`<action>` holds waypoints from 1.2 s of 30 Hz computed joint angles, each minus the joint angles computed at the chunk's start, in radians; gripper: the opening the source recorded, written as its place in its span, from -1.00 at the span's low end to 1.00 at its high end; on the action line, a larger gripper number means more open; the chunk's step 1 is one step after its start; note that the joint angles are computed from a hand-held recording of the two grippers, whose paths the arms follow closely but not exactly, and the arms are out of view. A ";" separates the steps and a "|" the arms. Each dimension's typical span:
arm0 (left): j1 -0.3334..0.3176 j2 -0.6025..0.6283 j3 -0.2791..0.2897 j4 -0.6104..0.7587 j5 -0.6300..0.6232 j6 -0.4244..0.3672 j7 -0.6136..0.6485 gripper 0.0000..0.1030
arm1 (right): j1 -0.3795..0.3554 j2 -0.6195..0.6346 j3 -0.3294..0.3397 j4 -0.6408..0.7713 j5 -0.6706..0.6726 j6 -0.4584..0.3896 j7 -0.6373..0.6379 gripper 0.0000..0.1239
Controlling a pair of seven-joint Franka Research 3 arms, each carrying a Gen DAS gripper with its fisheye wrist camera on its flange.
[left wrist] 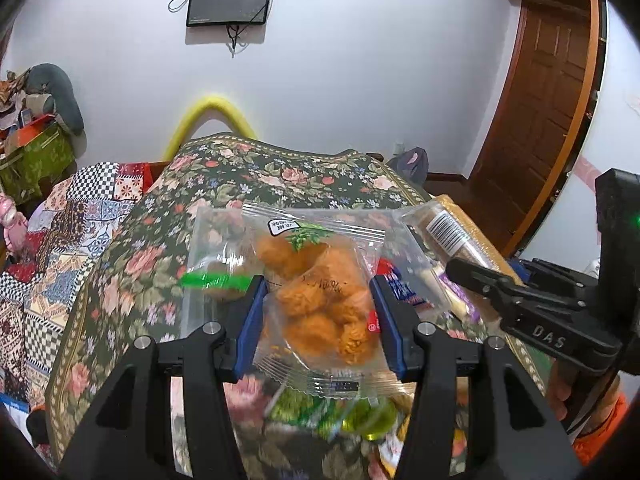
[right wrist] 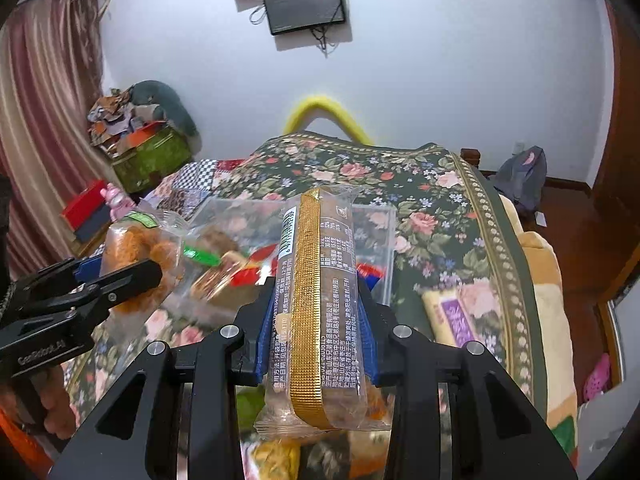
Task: Organize snacks
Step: 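Lower both snacks into the clear box and open both tools, then grasp the green pea pack with left tool while right tool grasps orange-labelled bun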
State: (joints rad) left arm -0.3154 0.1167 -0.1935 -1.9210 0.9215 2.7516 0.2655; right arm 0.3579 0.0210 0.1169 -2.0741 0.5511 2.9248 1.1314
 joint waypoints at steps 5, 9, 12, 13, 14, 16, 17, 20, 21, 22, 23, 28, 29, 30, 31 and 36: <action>0.000 0.092 0.013 0.093 -0.044 -0.016 0.060 0.00 | 0.000 0.083 -0.012 0.070 -0.121 -0.017 0.112 -0.47; -0.008 0.158 0.032 0.153 -0.100 -0.018 0.111 0.00 | -0.002 0.129 -0.018 0.112 -0.188 -0.037 0.162 -0.47; -0.018 0.203 0.047 0.198 -0.130 -0.028 0.146 0.00 | -0.003 0.153 -0.020 0.137 -0.220 -0.049 0.181 -0.47; -0.021 0.215 0.051 0.212 -0.141 -0.031 0.158 0.00 | -0.004 0.160 -0.020 0.144 -0.227 -0.053 0.185 -0.47; -0.023 0.229 0.055 0.224 -0.153 -0.034 0.171 0.00 | -0.003 0.167 -0.021 0.152 -0.238 -0.058 0.193 -0.47; -0.026 0.252 0.060 0.246 -0.180 -0.044 0.198 0.00 | -0.006 0.182 -0.021 0.167 -0.248 -0.069 0.197 -0.47; -0.028 0.260 0.062 0.252 -0.191 -0.044 0.207 0.01 | -0.007 0.186 -0.020 0.171 -0.250 -0.073 0.197 -0.47; -0.030 0.280 0.068 0.265 -0.222 -0.039 0.238 0.02 | -0.012 0.197 -0.016 0.179 -0.247 -0.075 0.194 -0.46; -0.035 0.285 0.072 0.270 -0.226 -0.042 0.243 0.03 | -0.011 0.196 -0.017 0.180 -0.250 -0.076 0.199 -0.46; -0.041 0.287 0.076 0.274 -0.227 -0.049 0.245 0.03 | -0.011 0.198 -0.018 0.183 -0.252 -0.078 0.202 -0.46; -0.046 0.288 0.081 0.276 -0.226 -0.051 0.242 0.03 | -0.009 0.198 -0.021 0.184 -0.259 -0.076 0.209 -0.44; -0.053 0.270 0.089 0.256 -0.230 -0.049 0.225 0.10 | -0.014 0.178 -0.018 0.172 -0.267 -0.070 0.210 -0.41; -0.053 0.263 0.089 0.248 -0.231 -0.046 0.219 0.12 | -0.020 0.172 -0.012 0.168 -0.252 -0.072 0.196 -0.40; -0.054 0.253 0.089 0.238 -0.229 -0.043 0.211 0.15 | -0.017 0.157 -0.016 0.154 -0.258 -0.067 0.199 -0.38; -0.055 0.242 0.091 0.227 -0.222 -0.038 0.200 0.16 | -0.016 0.153 -0.017 0.148 -0.261 -0.061 0.199 -0.32; -0.062 0.173 0.086 0.163 -0.162 -0.035 0.152 0.30 | -0.029 0.083 -0.002 0.077 -0.207 -0.044 0.129 -0.30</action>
State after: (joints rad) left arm -0.3775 0.2899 -0.1074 -1.7583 0.7599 2.7169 0.4174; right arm 0.3293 0.1043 0.1148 -1.9970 0.3436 2.8804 1.2606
